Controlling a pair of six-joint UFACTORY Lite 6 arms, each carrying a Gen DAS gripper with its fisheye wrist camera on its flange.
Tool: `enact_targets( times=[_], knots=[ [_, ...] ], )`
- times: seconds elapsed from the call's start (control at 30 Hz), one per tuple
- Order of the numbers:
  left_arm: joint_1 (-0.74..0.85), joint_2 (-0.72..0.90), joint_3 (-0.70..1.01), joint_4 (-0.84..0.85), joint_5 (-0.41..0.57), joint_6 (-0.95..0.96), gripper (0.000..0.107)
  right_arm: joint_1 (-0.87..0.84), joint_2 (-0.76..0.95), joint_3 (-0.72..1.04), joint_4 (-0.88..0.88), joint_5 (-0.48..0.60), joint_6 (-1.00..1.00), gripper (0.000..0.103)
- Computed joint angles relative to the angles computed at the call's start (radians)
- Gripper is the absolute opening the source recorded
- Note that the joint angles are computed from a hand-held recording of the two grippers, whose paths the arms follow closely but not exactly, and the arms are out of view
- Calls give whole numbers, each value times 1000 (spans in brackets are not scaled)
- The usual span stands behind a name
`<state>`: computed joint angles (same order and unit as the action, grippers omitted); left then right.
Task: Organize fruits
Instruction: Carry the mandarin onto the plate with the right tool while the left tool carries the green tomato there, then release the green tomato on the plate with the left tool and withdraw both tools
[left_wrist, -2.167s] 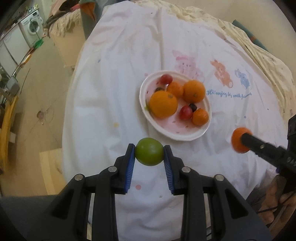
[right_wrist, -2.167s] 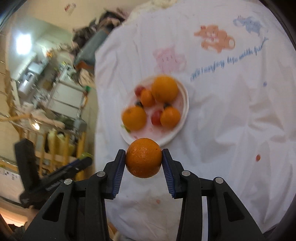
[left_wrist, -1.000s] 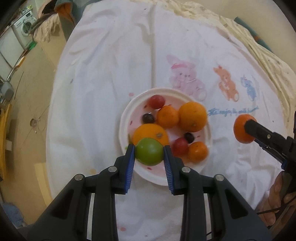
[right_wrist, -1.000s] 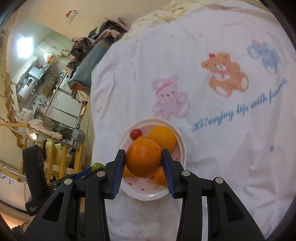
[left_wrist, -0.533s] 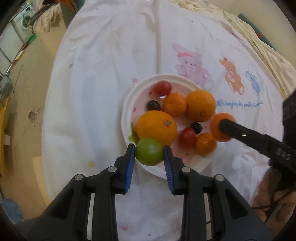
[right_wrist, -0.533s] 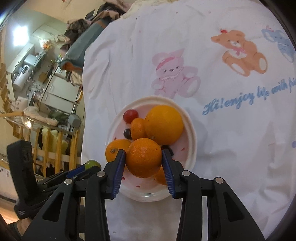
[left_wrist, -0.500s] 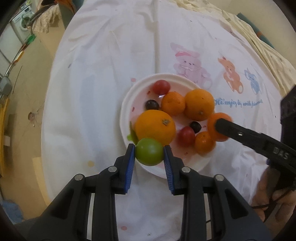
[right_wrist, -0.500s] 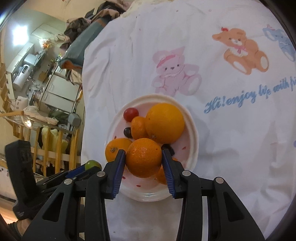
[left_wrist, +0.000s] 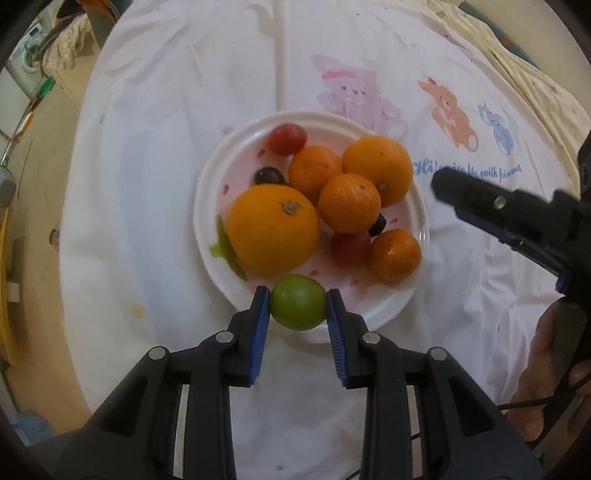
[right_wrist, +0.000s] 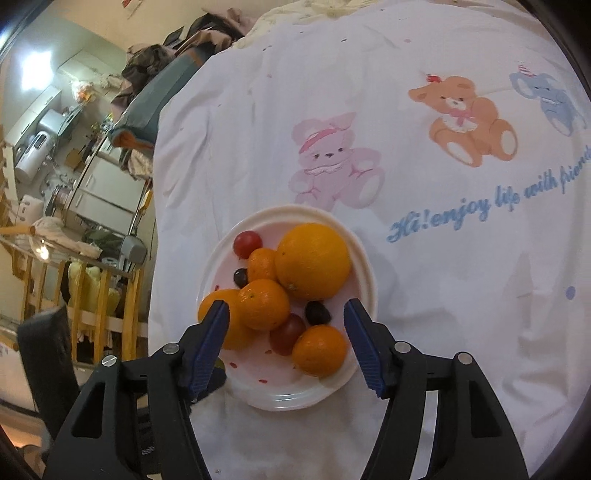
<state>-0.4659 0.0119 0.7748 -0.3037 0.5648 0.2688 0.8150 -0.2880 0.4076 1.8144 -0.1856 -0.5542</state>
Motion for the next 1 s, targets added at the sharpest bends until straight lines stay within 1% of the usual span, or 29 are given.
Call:
enact_targets(
  times=[0.1, 0.23, 0.3, 0.33, 0.4, 0.47, 0.5, 0.57, 0.63, 0.7, 0.73, 0.8, 0.9, 0.97, 1.0],
  knots=[
    [-35, 21, 7, 5, -13, -26, 27, -6, -55, -33, 109, -21, -89, 68],
    [-95, 57, 15, 6, -40, -45, 27, -13, -119, -73, 177, -35, -134, 70],
    [-136, 73, 13, 71, -82, -105, 27, -15, -141, -84, 227, -41, -183, 70],
    [-147, 84, 16, 98, -94, -129, 27, -9, -157, -90, 270, -61, -222, 70],
    [-154, 110, 26, 95, -95, -129, 27, 4, -190, -100, 325, -104, -266, 70],
    [-156, 145, 46, 81, -76, -128, 29, -2, -238, -121, 362, -121, -298, 70],
    [-156, 152, 49, 73, -73, -121, 34, -6, -257, -129, 371, -128, -305, 70],
    [-167, 153, 46, 96, -89, -150, 71, -10, -286, -138, 397, -143, -327, 70],
    [-170, 118, 17, 119, -118, -181, 80, -16, -308, -144, 417, -149, -345, 70],
    [-156, 106, 14, 78, -99, -137, 81, -20, -323, -148, 424, -147, -352, 70],
    [-135, 102, 14, 35, -72, -89, 81, -13, -328, -145, 427, -158, -355, 70],
    [-116, 75, 0, 14, -48, -56, 81, -3, -330, -137, 433, -176, -366, 70],
    [-100, -32, -56, 66, -28, -61, 81, 14, -351, -131, 468, -211, -403, 70],
    [-83, -88, -82, 100, -16, -66, 81, 77, -360, -104, 460, -294, -393, 70],
    [-71, -131, -96, 128, -14, -83, 81, 106, -353, -86, 458, -331, -396, 73]
  ],
)
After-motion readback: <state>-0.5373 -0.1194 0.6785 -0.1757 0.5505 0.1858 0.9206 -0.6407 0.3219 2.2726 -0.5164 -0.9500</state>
